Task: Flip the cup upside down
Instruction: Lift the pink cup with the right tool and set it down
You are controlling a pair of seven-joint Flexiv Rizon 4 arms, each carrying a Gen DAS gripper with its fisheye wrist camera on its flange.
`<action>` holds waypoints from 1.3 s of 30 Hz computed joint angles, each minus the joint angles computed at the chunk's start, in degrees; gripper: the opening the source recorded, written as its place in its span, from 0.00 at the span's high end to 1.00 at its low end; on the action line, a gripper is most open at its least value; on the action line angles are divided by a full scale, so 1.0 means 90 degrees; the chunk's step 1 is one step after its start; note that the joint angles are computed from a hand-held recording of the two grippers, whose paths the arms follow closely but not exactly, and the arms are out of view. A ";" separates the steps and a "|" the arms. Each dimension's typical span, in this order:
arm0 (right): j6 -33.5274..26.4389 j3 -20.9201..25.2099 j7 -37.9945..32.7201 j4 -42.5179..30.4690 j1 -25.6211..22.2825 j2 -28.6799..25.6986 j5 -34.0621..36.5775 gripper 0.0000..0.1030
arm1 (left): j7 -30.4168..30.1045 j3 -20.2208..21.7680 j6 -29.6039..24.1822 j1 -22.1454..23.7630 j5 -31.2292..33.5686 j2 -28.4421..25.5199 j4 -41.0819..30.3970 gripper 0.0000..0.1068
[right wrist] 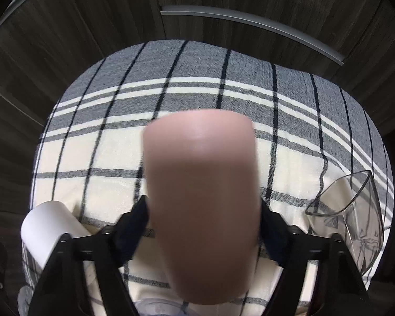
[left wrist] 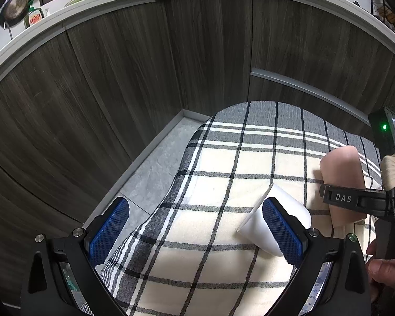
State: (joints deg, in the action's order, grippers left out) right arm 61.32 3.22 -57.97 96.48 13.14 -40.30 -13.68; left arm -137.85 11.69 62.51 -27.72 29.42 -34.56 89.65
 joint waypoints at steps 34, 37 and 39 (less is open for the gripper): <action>0.1928 0.0385 0.3962 0.4687 0.0641 0.3674 -0.2076 0.32 | -0.0626 -0.0779 0.1333 0.1009 0.2061 0.3407 0.3574 0.04; 0.2127 0.0476 0.4259 0.4891 0.0737 0.3545 -0.2106 0.32 | -0.0708 -0.0916 0.1483 0.1268 0.2271 0.3498 0.3833 0.04; 0.2303 0.0388 0.4563 0.5033 0.0862 0.3449 -0.2295 0.32 | -0.0868 -0.1006 0.1551 0.1406 0.2499 0.3516 0.3934 0.04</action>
State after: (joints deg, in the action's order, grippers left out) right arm 82.05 6.71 -16.90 141.78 20.90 -9.26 -34.33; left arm -145.66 2.63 76.47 -15.07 51.91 -2.92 125.06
